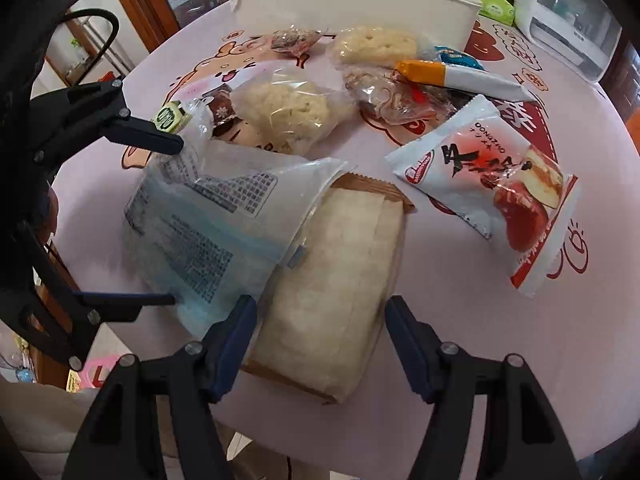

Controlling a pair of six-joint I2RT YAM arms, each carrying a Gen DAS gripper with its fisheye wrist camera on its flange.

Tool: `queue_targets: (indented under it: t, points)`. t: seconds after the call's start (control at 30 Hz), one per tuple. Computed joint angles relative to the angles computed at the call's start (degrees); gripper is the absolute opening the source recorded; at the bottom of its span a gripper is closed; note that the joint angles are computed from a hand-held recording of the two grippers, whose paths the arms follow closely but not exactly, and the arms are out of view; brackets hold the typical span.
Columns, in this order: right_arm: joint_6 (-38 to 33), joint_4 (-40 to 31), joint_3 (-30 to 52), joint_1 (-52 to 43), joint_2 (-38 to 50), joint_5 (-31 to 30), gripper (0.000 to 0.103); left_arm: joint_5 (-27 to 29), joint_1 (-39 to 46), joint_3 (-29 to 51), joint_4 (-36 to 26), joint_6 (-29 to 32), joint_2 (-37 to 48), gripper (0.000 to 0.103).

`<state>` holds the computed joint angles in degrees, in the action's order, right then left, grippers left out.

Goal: Organize snacks
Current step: 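Grasp the blue-printed clear bag with the left tool while the right tool grasps the brown paper bread slab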

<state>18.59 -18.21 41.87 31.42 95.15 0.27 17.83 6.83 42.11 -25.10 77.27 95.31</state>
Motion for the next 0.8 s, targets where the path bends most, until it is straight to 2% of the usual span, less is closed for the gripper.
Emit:
queue_targets:
  t: [0.1, 0.27, 0.4, 0.57, 0.8]
  points:
    - [0.59, 0.72, -1.17, -2.09, -0.84, -1.98, 0.067, -0.74, -1.31, -0.19, 0.53, 0.65, 0.47, 0.103]
    - [0.59, 0.17, -3.63, -6.28, -4.05, -1.32, 0.067, -2.18, -2.78, 2.65, -1.02, -0.27, 3.59, 0.103]
    - [0.62, -0.91, -5.02, -11.17, -5.96, -0.94, 0.067, -2.50, -3.28, 2.71, 0.17, -1.65, 4.40, 0.103]
    - [0.66, -1.65, -4.99, -9.99, -6.53, 0.30, 0.067, -4.45, -6.43, 0.87, 4.21, -5.23, 4.40, 0.103]
    - [0.53, 0.00, -2.07, -5.27, -1.62, 3.22, 0.067, -8.64, -11.48, 4.43, 3.53, -16.12, 8.10, 0.103]
